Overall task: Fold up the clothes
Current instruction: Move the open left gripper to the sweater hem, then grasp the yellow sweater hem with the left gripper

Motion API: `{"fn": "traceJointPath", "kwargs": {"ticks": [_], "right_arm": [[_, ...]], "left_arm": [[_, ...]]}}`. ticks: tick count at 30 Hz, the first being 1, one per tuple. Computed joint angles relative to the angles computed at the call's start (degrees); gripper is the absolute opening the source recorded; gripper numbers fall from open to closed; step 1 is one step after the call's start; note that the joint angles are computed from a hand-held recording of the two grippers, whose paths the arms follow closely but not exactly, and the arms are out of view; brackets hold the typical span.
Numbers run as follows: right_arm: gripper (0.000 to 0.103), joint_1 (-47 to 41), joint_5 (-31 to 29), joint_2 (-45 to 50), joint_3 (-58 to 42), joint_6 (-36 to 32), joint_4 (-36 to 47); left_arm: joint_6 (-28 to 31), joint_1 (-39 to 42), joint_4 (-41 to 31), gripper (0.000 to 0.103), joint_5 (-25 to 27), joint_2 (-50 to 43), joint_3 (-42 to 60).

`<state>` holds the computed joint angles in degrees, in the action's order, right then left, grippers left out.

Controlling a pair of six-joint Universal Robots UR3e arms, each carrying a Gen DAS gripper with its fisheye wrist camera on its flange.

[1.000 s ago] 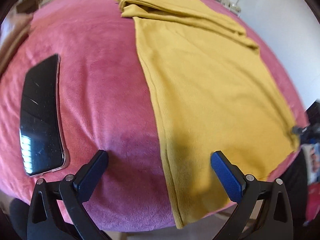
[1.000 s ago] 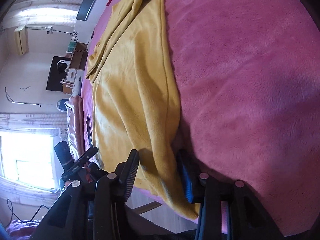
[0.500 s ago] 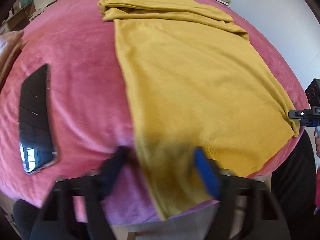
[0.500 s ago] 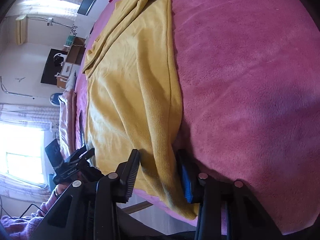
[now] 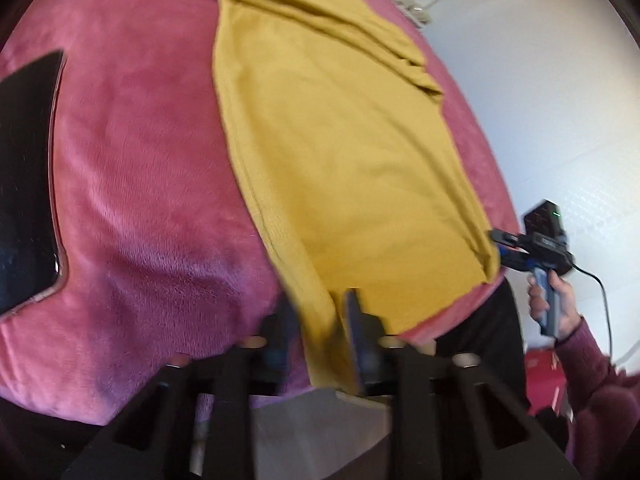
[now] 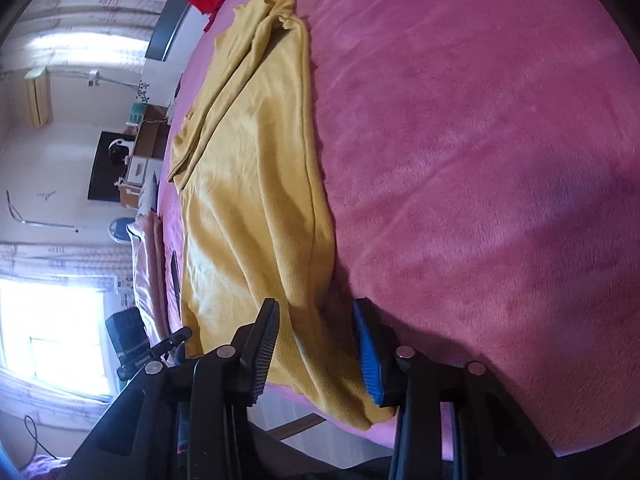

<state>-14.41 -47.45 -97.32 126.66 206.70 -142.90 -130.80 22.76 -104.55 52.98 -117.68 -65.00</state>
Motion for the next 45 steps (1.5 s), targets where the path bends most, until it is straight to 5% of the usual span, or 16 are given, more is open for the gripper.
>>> {"fn": "traceJointPath", "kwargs": {"ticks": [3,4,9,18,24,26,27,28,45], "right_arm": [[0.039,0.6,-0.7,1.7,-2.1,-1.9,2.1],[0.039,1.0,-0.8,2.5,-2.9,-2.2,2.5],[0.039,2.3,0.1,6.1,-4.5,0.8,-0.8],[0.039,-1.4,3.2,2.1,1.3,2.1,-2.6],[0.039,0.2,2.2,4.3,0.0,3.5,-4.5],[0.039,0.3,1.8,4.1,0.0,3.1,-4.3],[0.039,0.3,1.5,4.0,0.0,2.9,-4.1],[0.039,0.5,1.2,3.9,-0.4,2.6,-3.5],[0.039,-1.3,4.2,0.6,-3.1,-5.1,10.3]], "left_arm": [[-3.2,-2.7,3.5,0.082,0.4,1.3,-2.4],[-4.6,-4.1,5.2,0.083,0.9,1.7,-3.0],[-6.5,-7.2,12.6,0.078,7.4,6.1,-7.8],[-4.2,-1.8,13.6,0.082,6.2,9.5,-10.3],[-3.2,0.5,8.3,0.082,-2.1,6.8,-10.6],[-4.5,0.1,9.2,0.062,-3.1,6.7,-11.8],[-5.8,-0.5,10.8,0.025,-2.6,6.9,-12.6],[-7.6,-1.3,12.6,0.007,-1.0,6.6,-12.8],[0.2,6.2,-2.6,0.005,2.9,3.9,-3.1]]}}
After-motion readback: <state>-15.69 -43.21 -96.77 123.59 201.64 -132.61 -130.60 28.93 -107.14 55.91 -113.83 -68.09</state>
